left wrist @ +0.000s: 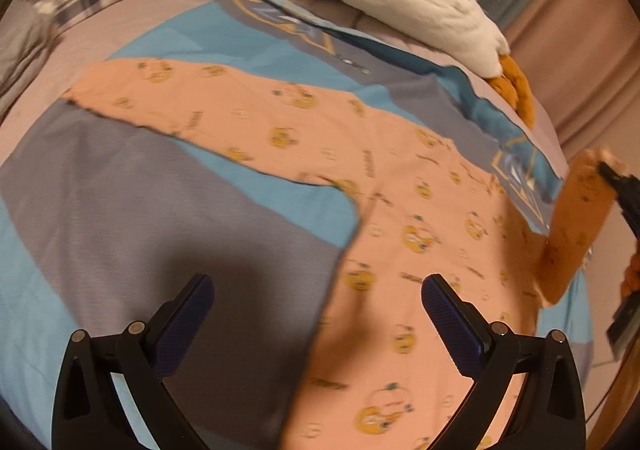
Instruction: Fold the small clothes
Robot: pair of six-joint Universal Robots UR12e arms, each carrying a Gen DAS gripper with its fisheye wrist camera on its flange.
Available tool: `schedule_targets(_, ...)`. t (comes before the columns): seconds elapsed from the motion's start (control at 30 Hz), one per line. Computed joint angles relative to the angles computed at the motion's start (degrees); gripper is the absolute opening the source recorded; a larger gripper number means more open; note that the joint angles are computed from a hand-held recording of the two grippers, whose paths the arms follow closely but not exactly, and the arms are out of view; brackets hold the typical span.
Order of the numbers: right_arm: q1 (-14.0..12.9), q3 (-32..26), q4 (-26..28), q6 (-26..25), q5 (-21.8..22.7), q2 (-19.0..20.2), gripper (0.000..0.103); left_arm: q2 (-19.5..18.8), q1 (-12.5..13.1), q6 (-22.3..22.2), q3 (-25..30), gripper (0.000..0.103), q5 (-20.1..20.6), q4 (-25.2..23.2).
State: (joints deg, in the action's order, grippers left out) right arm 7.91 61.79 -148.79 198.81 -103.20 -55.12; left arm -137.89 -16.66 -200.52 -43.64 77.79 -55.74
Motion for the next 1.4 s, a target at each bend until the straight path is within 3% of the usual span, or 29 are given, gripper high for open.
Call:
schedule_targets(0.13, 2.78, -9.42, 8.12, -7.21, -1.21, 7.29, 0.008, 0.69, 1.03, -1.19, -1.72, 0.103, 0.72, 0.4)
schedule_targets(0.3, 6.34, -19.88, 17.97, -16.29, -6.45, 15.99, 0.01, 1.09, 1.87, -2.04, -2.96, 0.103, 1.13, 1.02)
schedule_targets(0.4, 7.59, -20.56, 20.45, -20.22, -7.92, 17.65, 0.013, 1.24, 2.2, -2.45, -3.39, 0.103, 1.26, 1.4)
schedule_targets(0.47, 8.27, -20.47, 20.19, -23.67, -9.15, 18.13, 0.022, 1.22, 2.33, -2.88, -3.48, 0.103, 1.46, 1.74)
schedule_targets(0.5, 8.33, -20.36, 20.03, -24.03, -7.42, 18.01, 0.037, 1.22, 2.38, -3.05, -3.54, 0.103, 1.46, 1.84)
schedule_targets(0.53, 7.97, -19.22, 19.29, -24.26, -3.92, 17.12, 0.059, 1.11, 2.45, -3.38, -3.44, 0.103, 1.32, 1.9)
schedule_targets(0.57, 7.62, -18.05, 18.4, -24.12, -1.45, 16.15, 0.067, 1.06, 2.54, -3.64, -3.43, 0.103, 1.04, 2.05)
schedule_targets(0.6, 7.28, -16.85, 16.74, -23.97, 0.4, 15.28, 0.068, 1.0, 2.71, -4.02, -3.51, 0.103, 0.39, 2.53)
schedule_targets(0.67, 5.95, -14.06, 13.39, -23.17, 7.13, 13.07, 0.067, 0.83, 3.18, -4.94, -3.56, 0.103, -1.39, 3.34)
schedule_targets(0.77, 3.07, -8.79, 7.03, -16.56, 16.35, 9.41, 0.066, 0.42, 4.09, -7.29, -3.42, 0.103, -4.87, 5.01)
schedule_targets(0.8, 2.35, -7.72, 5.91, -14.48, 17.74, 8.74, 0.06, 0.26, 4.36, -8.32, -3.41, 0.103, -5.63, 6.02)
schedule_targets(0.87, 0.65, -5.94, 4.71, -8.41, 19.46, 7.7, 0.039, -0.32, 4.91, -10.71, -3.02, 0.103, -7.01, 7.98)
schedule_targets(0.9, 0.07, -5.41, 5.35, -6.09, 18.62, 7.41, 0.025, -0.7, 5.25, -12.37, -2.83, 0.103, -7.95, 9.23)
schedule_targets(0.93, -0.26, -5.71, 7.16, -4.63, 16.75, 7.59, 0.021, -1.22, 5.69, -14.21, -2.51, 0.103, -9.13, 10.53)
schedule_targets(1.03, -0.17, -7.23, 10.96, -4.89, 14.46, 9.09, 0.021, -2.62, 6.34, -16.87, -0.72, 0.103, -10.11, 11.32)
schedule_targets(1.1, 0.07, -7.86, 11.56, -4.4, 17.11, 10.02, 0.024, -3.26, 6.49, -17.06, 0.51, 0.103, -9.51, 10.45)
schedule_targets(1.17, 0.17, -7.87, 10.13, -4.65, 20.5, 10.52, 0.04, -3.95, 6.59, -16.97, 1.8, 0.103, -9.17, 9.26)
schedule_targets(1.2, 0.62, -8.35, 9.55, -5.79, 20.95, 11.02, 0.056, -4.1, 6.65, -16.91, 2.01, 0.103, -9.16, 8.95)
schedule_targets(1.23, 0.94, -8.46, 9.21, -6.65, 20.65, 11.26, 0.06, -4.43, 6.69, -16.99, 2.55, 0.103, -9.18, 8.44)
schedule_targets(1.37, 2.24, -11.74, 12.94, -10.09, 19.56, 13.41, 0.057, -5.13, 6.94, -17.69, 3.19, 0.103, -9.89, 8.09)
schedule_targets(1.4, 2.82, -13.19, 14.73, -11.79, 17.06, 14.23, 0.047, -5.19, 6.98, -17.77, 3.23, 0.103, -10.02, 8.02)
